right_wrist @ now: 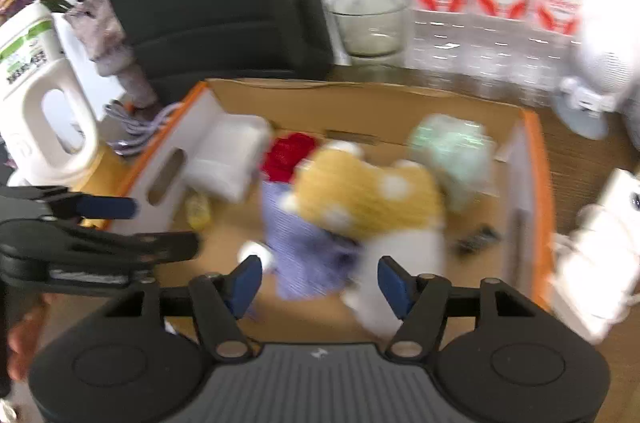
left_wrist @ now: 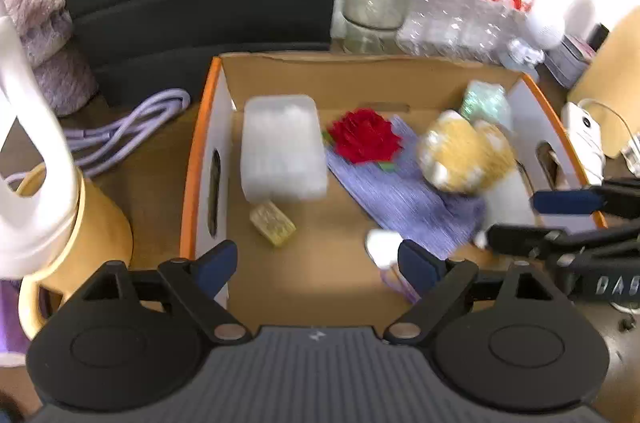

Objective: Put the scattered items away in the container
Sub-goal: 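Withdraw both open tools from the box back toward the desk items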

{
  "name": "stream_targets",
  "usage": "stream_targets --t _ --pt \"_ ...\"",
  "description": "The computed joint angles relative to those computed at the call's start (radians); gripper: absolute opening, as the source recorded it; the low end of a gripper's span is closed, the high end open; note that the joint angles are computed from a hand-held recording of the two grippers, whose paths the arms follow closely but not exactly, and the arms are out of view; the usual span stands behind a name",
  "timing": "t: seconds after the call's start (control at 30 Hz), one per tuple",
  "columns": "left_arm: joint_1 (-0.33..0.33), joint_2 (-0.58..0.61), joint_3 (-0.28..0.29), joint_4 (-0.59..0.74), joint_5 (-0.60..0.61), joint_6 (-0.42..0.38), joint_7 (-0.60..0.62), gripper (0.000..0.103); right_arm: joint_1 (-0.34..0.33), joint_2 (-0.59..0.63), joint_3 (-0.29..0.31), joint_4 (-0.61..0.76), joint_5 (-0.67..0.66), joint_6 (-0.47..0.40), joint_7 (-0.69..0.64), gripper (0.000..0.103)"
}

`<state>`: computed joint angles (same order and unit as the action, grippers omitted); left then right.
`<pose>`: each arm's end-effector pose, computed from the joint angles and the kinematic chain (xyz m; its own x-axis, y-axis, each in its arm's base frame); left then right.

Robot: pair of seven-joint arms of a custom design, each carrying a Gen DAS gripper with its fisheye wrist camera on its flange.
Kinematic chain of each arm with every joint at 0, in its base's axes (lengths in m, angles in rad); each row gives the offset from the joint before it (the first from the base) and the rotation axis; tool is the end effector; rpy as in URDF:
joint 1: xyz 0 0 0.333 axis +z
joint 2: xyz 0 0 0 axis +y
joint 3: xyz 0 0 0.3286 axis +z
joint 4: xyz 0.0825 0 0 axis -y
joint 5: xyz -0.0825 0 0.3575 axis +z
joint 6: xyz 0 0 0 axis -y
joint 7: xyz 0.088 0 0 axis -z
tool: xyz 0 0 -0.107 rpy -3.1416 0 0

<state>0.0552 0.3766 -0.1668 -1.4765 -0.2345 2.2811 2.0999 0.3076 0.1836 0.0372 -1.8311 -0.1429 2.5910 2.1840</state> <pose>0.6848 -0.0622 0.5309 -0.4902 -0.8704 0.0458 -0.7744 0.4108 -0.4811 0.5939 0.2144 0.5201 -0.1089 -0.9716 -0.2099 -0.8356 0.2039 -0.5101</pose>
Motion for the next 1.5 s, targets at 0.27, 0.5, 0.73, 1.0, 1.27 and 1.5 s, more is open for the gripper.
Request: stream_targets --t 0.27,0.5,0.73,1.0,1.27,1.5 --pt "0.002 -0.093 0.005 -0.034 -0.013 -0.083 -0.009 0.091 -0.041 -0.100 -0.003 -0.092 0.051 -0.114 0.006 0.075" --pt "-0.009 -0.152 0.017 -0.115 -0.016 -0.034 0.008 0.095 -0.023 -0.105 0.008 -0.082 -0.079 -0.133 0.138 0.075" --pt "-0.010 -0.204 0.030 -0.186 -0.018 0.008 -0.004 0.102 -0.005 -0.138 0.024 -0.066 -0.117 -0.188 0.201 0.083" --pt "-0.003 -0.375 0.048 -0.445 -0.255 0.220 0.133 0.103 0.020 -0.257 0.074 -0.196 -0.346 -0.119 0.381 0.087" --pt "-0.101 -0.519 0.122 -0.712 -0.747 0.478 0.574 0.103 -0.039 -0.370 0.173 -0.389 -0.813 0.014 0.846 0.090" --pt "-0.158 -0.620 0.190 -0.888 -1.177 0.515 0.996 0.103 -0.013 -0.425 0.244 -0.517 -1.095 -0.019 1.211 0.091"
